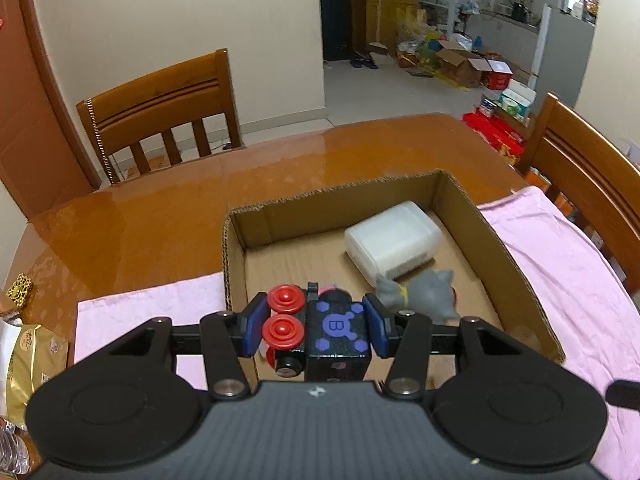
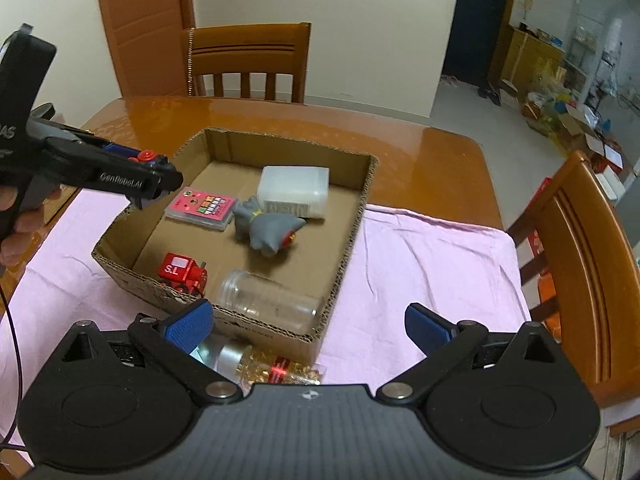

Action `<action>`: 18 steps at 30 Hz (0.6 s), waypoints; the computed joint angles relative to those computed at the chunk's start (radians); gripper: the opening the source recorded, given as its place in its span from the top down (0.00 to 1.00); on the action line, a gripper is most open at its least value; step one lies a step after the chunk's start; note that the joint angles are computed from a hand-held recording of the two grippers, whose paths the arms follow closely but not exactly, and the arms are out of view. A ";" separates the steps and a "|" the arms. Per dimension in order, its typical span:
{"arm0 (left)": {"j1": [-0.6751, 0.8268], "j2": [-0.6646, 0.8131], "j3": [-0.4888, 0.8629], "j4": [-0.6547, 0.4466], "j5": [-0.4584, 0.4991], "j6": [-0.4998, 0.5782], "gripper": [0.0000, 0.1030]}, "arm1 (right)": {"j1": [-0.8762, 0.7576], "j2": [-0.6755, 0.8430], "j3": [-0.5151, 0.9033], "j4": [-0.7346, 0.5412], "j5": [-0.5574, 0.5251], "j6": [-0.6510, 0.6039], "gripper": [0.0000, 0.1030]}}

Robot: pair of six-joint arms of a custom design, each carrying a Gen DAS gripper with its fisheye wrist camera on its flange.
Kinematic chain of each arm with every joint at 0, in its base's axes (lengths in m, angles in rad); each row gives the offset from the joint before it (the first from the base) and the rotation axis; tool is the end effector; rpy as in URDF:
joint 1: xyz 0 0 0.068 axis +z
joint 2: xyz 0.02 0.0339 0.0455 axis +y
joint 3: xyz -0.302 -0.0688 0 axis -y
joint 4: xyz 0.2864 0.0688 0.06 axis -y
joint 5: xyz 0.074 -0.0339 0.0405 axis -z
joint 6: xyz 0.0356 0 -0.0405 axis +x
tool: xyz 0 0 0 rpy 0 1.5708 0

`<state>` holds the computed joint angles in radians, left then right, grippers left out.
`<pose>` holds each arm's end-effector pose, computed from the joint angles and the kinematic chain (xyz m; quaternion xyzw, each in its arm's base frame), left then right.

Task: Organize rigid objects
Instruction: 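Carry the toy car and cat figurine into the box and open both tools, then return both tools to the remaining items on the towel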

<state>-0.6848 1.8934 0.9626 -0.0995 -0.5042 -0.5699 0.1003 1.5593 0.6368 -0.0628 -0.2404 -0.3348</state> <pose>0.3122 -0.2327 0.1159 -0.0129 0.9355 0.0429 0.3504 0.2949 0.0382 0.1329 -0.2390 0.9207 0.0805 0.2980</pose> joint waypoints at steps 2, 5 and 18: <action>0.003 0.006 0.000 0.012 -0.013 -0.007 0.20 | -0.011 0.001 0.000 0.001 0.000 0.001 0.00; -0.005 -0.005 -0.017 0.027 -0.049 -0.039 0.04 | -0.031 0.007 0.000 0.006 -0.013 0.007 0.00; -0.114 -0.109 -0.152 -0.027 -0.138 -0.248 0.02 | -0.070 0.073 -0.045 0.088 -0.037 0.040 0.00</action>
